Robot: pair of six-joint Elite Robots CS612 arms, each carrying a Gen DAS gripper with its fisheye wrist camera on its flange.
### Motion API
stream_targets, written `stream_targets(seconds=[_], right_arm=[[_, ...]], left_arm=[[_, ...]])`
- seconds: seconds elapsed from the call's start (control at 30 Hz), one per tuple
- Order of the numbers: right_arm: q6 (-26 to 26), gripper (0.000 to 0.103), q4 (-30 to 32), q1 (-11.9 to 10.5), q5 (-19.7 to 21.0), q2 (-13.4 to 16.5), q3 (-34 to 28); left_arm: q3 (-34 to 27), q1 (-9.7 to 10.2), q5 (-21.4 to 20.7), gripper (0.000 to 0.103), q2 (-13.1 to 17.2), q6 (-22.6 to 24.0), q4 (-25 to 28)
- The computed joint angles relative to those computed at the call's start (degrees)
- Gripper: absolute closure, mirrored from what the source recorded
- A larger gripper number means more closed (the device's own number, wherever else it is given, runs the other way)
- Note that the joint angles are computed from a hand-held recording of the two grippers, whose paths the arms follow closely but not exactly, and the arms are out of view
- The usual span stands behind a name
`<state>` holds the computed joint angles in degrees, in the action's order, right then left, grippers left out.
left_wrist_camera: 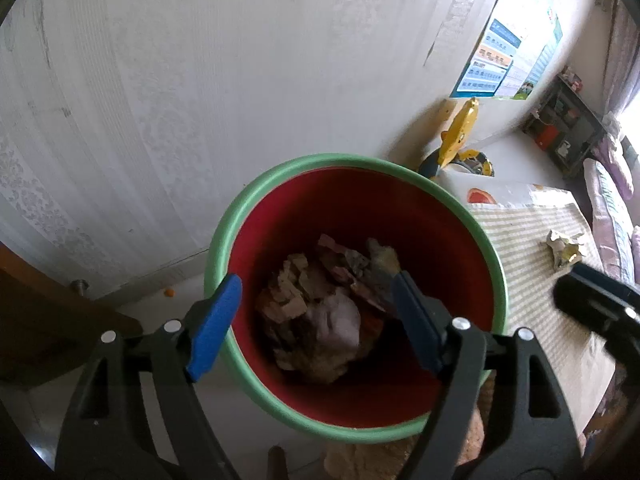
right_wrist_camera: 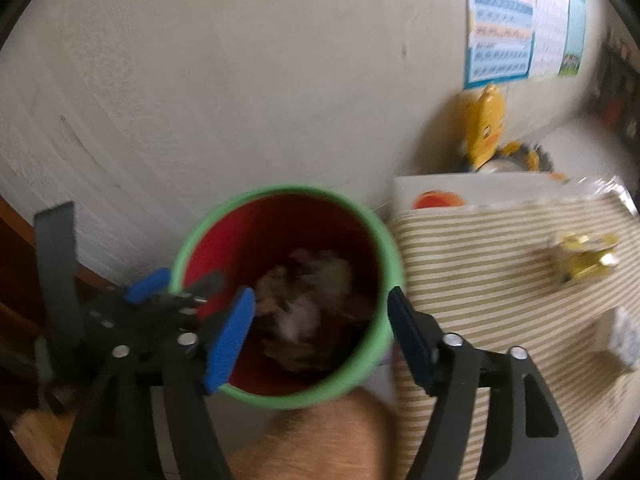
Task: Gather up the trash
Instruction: 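Open both tools to drop the foil ball and wrapper into the bin, then grasp the yellow box with the left tool while the right tool grasps the milk carton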
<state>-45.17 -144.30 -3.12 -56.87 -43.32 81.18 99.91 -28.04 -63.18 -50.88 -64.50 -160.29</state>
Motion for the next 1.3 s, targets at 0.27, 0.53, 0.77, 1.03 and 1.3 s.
stream_targets(seconds=[0.27,0.53,0.77,1.03,1.3], right_arm=[[-4.35,0.026,7.26,-4.42,-15.73,8.23,-16.42],[-12.08,0.012,22.66,-5.24,-29.91,18.48,-34.82],[-22.85,0.027,13.04,-4.59,-35.72,17.53,-29.08],[-4.93,0.042,22.79,-10.68,-19.09,11.22,-21.34],[10.3,0.042,15.12,-15.43,-8.64,3.28,-3.74]], left_arm=[[-1.44,-0.38,-1.27,0.027,0.56,2.0,1.44],[-5.23,-1.69,-2.45,0.027,2.08,6.62,2.12],[-9.38,-2.71,-2.7,0.027,3.6,12.17,5.35],[-19.74,-3.74,-1.93,0.027,8.74,23.92,6.06],[-45.38,-4.28,-5.13,0.021,22.51,48.81,17.71]])
